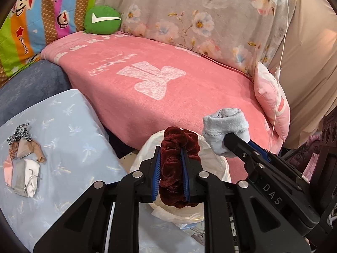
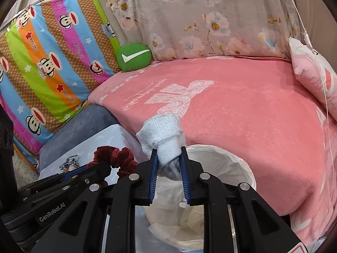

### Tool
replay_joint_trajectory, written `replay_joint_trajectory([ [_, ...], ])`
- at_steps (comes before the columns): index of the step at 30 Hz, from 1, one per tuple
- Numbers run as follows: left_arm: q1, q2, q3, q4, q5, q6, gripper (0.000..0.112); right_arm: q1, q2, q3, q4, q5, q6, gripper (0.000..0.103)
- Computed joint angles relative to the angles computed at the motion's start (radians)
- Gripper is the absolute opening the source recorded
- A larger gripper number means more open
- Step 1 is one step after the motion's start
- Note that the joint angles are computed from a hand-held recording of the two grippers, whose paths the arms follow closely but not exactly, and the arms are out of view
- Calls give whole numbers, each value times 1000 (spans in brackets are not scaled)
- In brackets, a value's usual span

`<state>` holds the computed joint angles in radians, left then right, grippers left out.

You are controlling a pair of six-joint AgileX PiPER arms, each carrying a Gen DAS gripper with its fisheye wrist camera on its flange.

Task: Collect trash
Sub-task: 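Carry the scrunchie in the left tool and sock in the right tool toward the wastebasket, then open the left tool to drop the scrunchie while the right tool drops the sock into the wastebasket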

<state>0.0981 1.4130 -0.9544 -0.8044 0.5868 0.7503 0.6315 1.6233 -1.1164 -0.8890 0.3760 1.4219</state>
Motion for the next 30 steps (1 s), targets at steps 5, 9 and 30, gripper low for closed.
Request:
replay_joint_trajectory([
  [5,-50,14,-6,25,-10,-45,27,-33,-26,46,-10,-22,16,23],
  [9,-78,1,12,51,-56,-100,59,-44,-44,70,-38,-29,51,24],
  [30,-17,-68,84,120,-110,-133,60,53,-49,56,-43,17,31,33],
])
